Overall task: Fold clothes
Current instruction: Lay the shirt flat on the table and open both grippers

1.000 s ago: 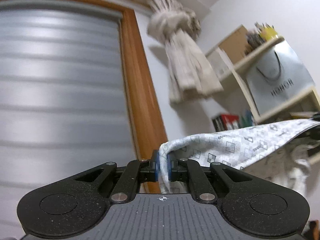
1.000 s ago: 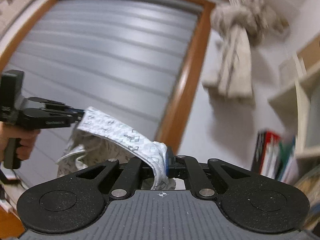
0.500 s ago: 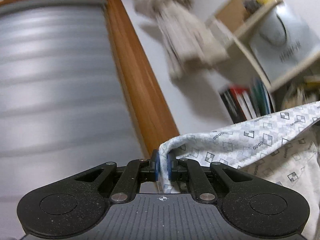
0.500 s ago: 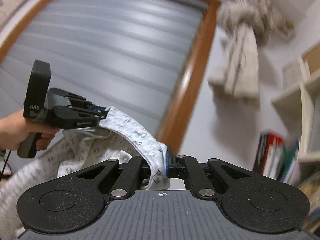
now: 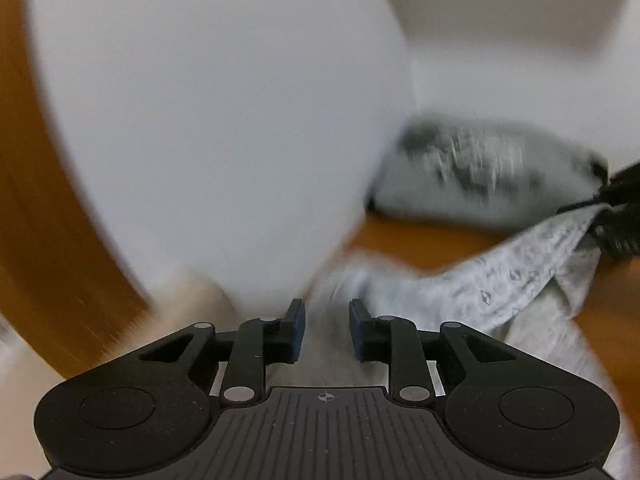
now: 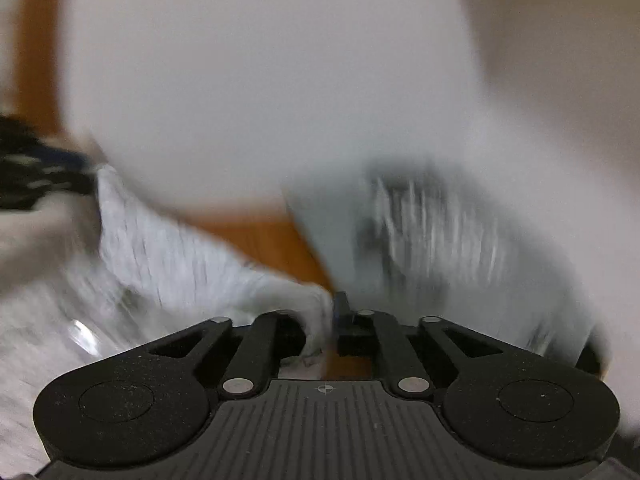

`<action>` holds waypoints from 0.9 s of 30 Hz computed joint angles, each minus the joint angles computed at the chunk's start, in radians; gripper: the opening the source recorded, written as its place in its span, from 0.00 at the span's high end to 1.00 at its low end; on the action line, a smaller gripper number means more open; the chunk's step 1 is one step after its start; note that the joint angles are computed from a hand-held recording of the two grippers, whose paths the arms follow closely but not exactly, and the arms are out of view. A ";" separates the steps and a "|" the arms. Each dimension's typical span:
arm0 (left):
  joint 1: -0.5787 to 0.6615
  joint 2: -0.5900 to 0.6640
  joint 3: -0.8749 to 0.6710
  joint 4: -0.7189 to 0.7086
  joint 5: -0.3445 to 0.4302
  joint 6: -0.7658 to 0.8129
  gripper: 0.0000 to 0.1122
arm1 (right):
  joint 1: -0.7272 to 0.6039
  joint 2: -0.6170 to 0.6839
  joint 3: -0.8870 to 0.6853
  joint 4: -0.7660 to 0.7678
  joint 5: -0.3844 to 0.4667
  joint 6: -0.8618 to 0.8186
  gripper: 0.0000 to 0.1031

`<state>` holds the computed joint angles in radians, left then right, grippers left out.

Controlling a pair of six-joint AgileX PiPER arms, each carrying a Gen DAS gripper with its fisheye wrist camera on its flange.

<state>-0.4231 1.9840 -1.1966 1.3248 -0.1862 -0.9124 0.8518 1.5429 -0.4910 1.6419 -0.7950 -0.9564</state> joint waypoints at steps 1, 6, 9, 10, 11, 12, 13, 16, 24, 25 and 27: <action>0.006 0.014 0.015 -0.072 -0.024 0.073 0.61 | -0.045 0.026 0.040 -0.080 0.051 0.100 0.84; 0.072 -0.008 0.096 -0.102 -0.153 0.094 0.41 | -0.062 0.001 0.154 -0.356 0.037 0.429 0.53; 0.098 -0.054 0.156 -0.122 -0.190 0.101 0.31 | 0.029 0.013 0.172 -0.357 -0.075 0.509 0.53; 0.111 -0.059 0.168 -0.122 -0.204 0.099 0.31 | 0.065 0.023 0.170 -0.338 -0.130 0.521 0.52; 0.123 -0.064 0.179 -0.121 -0.218 0.097 0.31 | 0.100 0.034 0.167 -0.319 -0.185 0.533 0.49; 0.136 -0.069 0.190 -0.119 -0.232 0.093 0.31 | 0.133 0.047 0.163 -0.301 -0.238 0.545 0.46; 0.149 -0.073 0.201 -0.117 -0.246 0.090 0.31 | 0.150 0.055 0.163 -0.306 -0.264 0.563 0.35; 0.176 -0.087 0.239 -0.153 -0.260 0.129 0.30 | 0.167 0.076 0.172 -0.370 -0.289 0.636 0.20; 0.242 -0.098 0.325 -0.255 -0.334 0.230 0.23 | -0.015 0.141 0.015 -0.661 0.028 0.407 0.43; 0.251 -0.095 0.334 -0.275 -0.346 0.245 0.23 | -0.056 0.153 -0.034 -0.671 0.115 0.333 0.44; 0.268 -0.091 0.342 -0.291 -0.361 0.251 0.23 | -0.123 0.200 -0.148 -0.610 0.253 0.135 0.44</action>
